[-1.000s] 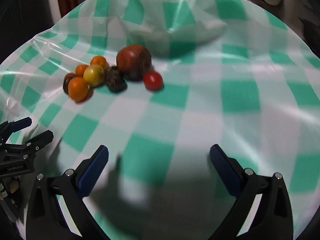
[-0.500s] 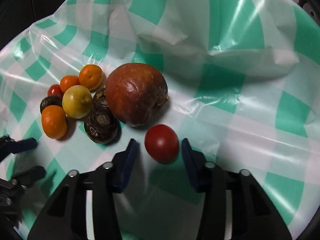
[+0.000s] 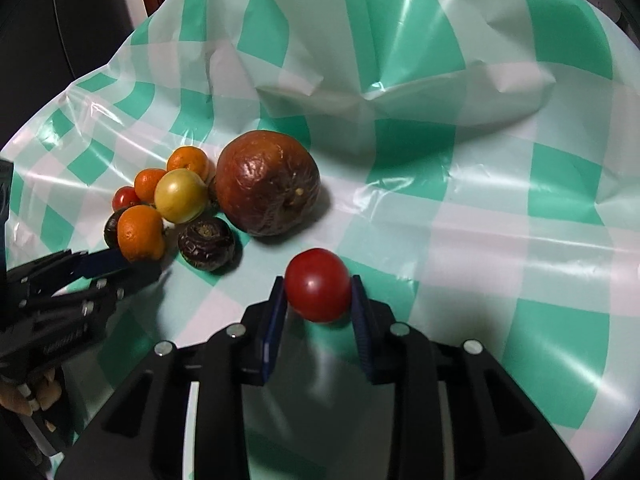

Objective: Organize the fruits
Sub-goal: 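Grasp the orange with the left tool while the right tool grasps the red tomato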

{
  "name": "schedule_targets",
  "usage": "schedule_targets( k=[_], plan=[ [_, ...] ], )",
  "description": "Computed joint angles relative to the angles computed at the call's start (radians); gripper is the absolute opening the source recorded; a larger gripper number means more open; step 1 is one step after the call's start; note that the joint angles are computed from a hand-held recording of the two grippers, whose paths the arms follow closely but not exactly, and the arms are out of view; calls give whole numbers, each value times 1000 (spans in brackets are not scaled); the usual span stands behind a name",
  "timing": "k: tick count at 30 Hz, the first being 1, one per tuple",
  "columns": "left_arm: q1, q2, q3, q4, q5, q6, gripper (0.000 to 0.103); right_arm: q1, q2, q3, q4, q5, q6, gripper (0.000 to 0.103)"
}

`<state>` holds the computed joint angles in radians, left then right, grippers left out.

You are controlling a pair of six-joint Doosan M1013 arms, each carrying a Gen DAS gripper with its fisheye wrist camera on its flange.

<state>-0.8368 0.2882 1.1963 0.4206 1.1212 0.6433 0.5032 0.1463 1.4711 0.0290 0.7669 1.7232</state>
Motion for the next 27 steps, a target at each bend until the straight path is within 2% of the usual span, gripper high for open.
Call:
schedule_targets(
  k=[5, 9, 11, 12, 14, 15, 16, 18, 20, 24, 27],
  plan=[
    [8, -30, 43, -28, -69, -20, 34, 5, -25, 29, 7, -16, 39, 32],
    [-10, -64, 82, -63, -81, -30, 34, 19, -52, 60, -2, -14, 60, 32],
    [-20, -62, 79, -51, -60, -16, 35, 31, -64, 74, -24, -11, 77, 32],
    [-23, -55, 68, -44, -41, -7, 37, 36, -68, 79, -35, -9, 87, 32],
    [-24, -46, 53, -50, -22, 6, 49, 42, -79, 90, -45, -8, 107, 32],
    [-23, -40, 46, -48, -18, 10, 63, 44, -84, 96, -45, -9, 110, 32],
    [-27, -30, 36, -21, 3, -2, 66, 47, -90, 102, -48, -10, 115, 32],
    [-29, -18, 22, 2, 22, -4, 65, 53, -100, 115, -64, -14, 138, 32],
    [-30, -17, 22, 19, 22, -8, 40, 59, -104, 121, -77, -16, 159, 32],
    [-33, -41, 51, 19, -10, -20, 39, 77, -112, 129, -132, -10, 205, 32],
    [-66, -82, 99, 77, -13, -61, 39, 92, -118, 134, -163, -2, 234, 32]
  ],
)
